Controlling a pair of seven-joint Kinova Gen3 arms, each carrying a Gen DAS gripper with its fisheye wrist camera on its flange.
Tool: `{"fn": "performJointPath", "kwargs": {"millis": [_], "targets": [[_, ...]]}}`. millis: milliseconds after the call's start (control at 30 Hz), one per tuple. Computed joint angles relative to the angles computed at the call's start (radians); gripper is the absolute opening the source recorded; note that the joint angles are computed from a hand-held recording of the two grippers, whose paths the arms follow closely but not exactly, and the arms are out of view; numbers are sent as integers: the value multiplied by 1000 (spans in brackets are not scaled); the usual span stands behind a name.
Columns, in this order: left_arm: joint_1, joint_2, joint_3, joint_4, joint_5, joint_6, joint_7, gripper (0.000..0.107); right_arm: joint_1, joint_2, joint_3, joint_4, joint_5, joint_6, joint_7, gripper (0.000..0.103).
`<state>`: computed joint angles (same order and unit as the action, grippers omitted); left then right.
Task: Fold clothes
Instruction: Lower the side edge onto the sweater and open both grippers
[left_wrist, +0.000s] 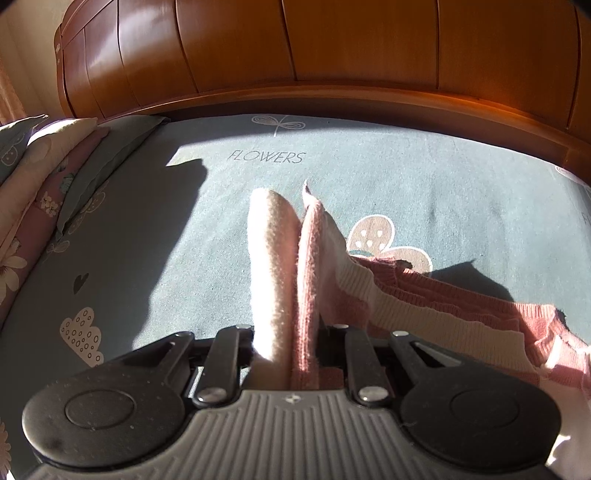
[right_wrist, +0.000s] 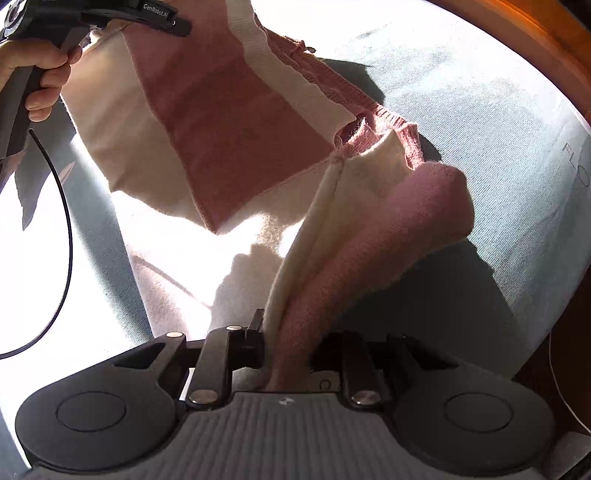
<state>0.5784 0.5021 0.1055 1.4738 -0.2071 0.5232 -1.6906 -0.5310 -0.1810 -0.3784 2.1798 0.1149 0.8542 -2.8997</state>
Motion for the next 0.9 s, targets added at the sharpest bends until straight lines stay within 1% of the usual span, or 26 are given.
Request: {"fn": "performJointPath", "kwargs": {"millis": [100,200,300,367,433,500,533,567,633,667,733,767,833,900], "targets": [[19,12,-20,-10,-16,7,20,17,-1,11,-2,9,2,-12,-8,25],[50,14,-50,-2,-53,0,54,21,-5,10,3,19,-3,-24,-12,26],[58,21,-59,-7,-71,8,78,23,-3,-1,12,29,-23,-26,-5,30],[57,25,-59,-9,-76,14,91,24,2,0,13,38,-32,-33,-4,36],[54,28,-57,-11,-81,18,97,25,3,-1,11,42,-38,-35,-4,38],[54,32,-58,-14,-83,25,108,25,2,1,3,45,-37,-36,-15,44],[56,34,-60,-16,-84,29,117,25,1,3,-1,45,-35,-36,-23,51],[58,35,-61,-17,-88,32,122,25,0,3,-5,46,-34,-35,-31,54],[76,38,-79,-16,-110,36,145,27,-3,-1,-8,49,-37,-32,-45,56],[79,40,-81,-18,-117,41,152,27,-5,-3,-10,50,-39,-31,-52,59],[90,44,-89,-22,-136,53,167,30,-8,-4,-16,50,-38,-21,-67,64],[103,48,-101,-24,-155,56,181,32,-9,-5,-18,53,-36,-22,-71,64],[155,53,-154,-15,-221,49,244,44,-13,-8,-21,52,-39,-13,-79,67],[183,60,-184,-13,-277,49,293,45,-16,-14,-25,52,-39,-1,-89,69]]}}
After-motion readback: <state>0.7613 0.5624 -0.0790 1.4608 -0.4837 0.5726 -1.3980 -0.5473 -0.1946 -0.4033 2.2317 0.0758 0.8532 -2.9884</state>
